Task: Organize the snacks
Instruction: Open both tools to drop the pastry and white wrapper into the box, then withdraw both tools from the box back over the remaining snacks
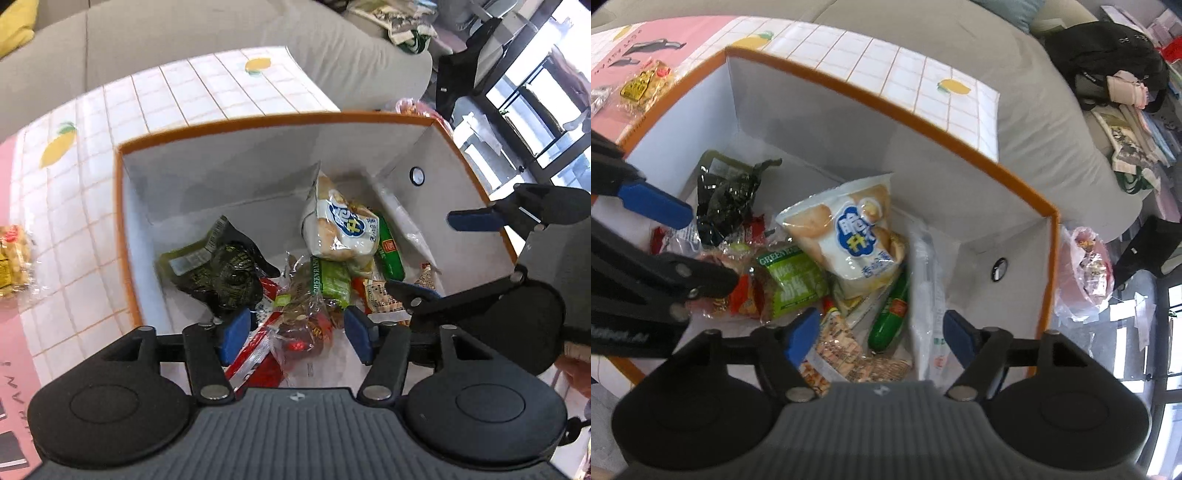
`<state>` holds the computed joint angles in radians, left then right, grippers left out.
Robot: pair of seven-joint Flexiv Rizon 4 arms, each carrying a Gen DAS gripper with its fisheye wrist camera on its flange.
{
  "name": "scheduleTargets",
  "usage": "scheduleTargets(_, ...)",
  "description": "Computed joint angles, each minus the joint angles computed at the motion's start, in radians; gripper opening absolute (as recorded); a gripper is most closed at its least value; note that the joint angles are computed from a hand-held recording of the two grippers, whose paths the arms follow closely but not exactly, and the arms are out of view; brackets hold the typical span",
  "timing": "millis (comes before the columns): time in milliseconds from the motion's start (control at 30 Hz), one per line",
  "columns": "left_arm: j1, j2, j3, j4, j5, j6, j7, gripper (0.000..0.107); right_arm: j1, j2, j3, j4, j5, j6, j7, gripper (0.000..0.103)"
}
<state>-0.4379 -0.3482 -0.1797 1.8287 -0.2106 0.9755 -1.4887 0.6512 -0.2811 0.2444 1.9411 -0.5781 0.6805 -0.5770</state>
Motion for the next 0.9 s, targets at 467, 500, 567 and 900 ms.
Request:
scheduleTargets(467, 0.009, 0.200, 0.035, 0.222, 0.058, 0.278, -0.037, 0.076, 0.088, 0.065, 0.011, 0.008, -0.242, -0.087, 0.366, 0.083)
scheduleTargets(500, 0.012, 0.216, 0.040, 0.242, 0.063, 0.299, -0.048, 0.076, 0.098, 0.068, 0.014, 0.014, -0.274, -0.098, 0.411, 0.083)
scheduleTargets(567, 0.021, 0.247, 0.045, 0.280, 0.061, 0.335, -0.054, 0.076, 0.114, 0.068, 0.018, 0.016, -0.330, -0.110, 0.487, 0.083)
scheduleTargets(900, 0.102, 0.395, 0.097, 0.431, 0.208, 0.387, -0.190, 0.076, 0.192, -0.002, 0.016, -0.034, -0.525, -0.054, 0.795, 0.085)
